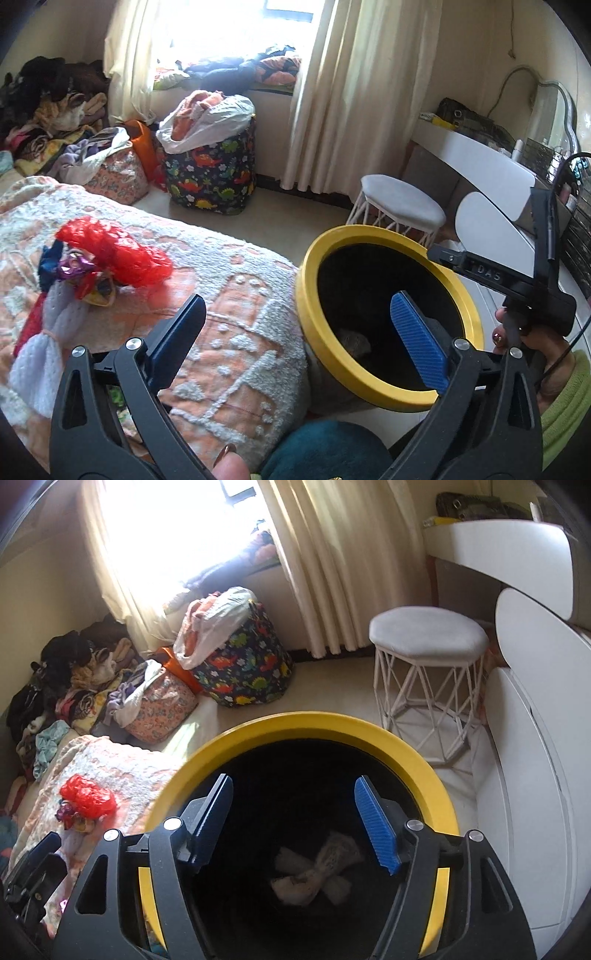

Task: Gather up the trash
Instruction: 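Move both open tools back over the trash on the bed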

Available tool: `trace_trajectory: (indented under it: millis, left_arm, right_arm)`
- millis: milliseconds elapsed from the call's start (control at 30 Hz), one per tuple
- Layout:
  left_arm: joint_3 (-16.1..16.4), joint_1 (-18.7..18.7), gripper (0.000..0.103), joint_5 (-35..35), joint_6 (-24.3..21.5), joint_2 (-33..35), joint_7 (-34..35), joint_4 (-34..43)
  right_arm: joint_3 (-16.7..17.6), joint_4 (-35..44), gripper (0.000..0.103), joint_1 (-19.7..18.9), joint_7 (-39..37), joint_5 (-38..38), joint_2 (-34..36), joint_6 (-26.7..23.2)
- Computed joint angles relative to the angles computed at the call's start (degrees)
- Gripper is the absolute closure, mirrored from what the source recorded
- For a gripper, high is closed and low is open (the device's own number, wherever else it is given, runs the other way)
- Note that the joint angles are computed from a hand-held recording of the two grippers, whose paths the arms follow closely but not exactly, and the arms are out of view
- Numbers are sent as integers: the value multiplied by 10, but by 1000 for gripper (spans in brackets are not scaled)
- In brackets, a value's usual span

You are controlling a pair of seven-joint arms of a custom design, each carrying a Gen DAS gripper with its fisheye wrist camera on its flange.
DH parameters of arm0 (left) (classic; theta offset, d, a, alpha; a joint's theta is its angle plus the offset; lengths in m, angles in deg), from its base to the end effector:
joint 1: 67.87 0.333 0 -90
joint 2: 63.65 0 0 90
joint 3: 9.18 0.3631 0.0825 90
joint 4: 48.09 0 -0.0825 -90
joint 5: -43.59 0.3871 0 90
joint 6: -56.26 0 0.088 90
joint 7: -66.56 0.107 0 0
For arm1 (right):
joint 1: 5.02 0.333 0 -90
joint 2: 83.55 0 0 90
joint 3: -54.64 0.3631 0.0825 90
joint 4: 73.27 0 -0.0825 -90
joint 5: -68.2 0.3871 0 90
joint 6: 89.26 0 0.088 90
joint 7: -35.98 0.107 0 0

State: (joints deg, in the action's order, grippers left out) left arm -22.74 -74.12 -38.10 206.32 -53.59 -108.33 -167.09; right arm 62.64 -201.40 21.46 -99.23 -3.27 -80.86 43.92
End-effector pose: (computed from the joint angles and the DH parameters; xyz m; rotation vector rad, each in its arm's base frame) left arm 0.5786 -0.1786 0.4146 -0.9933 2.4767 -1.3618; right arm 0.4604 0.2950 0.4073 -0.8432 2.2546 -0.8559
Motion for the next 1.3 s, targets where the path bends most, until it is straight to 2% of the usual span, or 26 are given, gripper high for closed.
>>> trace_trajectory:
  millis: [333, 767, 1167, 1300]
  left_arm:
    - [12, 15, 11, -44, 14, -5, 12, 10]
    - [25, 38, 11, -67, 19, -1, 1, 30]
    - [31, 59, 11, -67, 25, 11, -21, 48]
    - [33, 66, 11, -66, 31, 18, -26, 55]
  right_arm:
    - [4, 46, 28, 17, -22, -70, 18, -6]
    - [-1, 105, 26, 44, -72, -88, 52, -2]
    - [-10, 160, 26, 68, -123, -92, 94, 25]
    - [-16, 179, 25, 73, -146, -87, 109, 49]
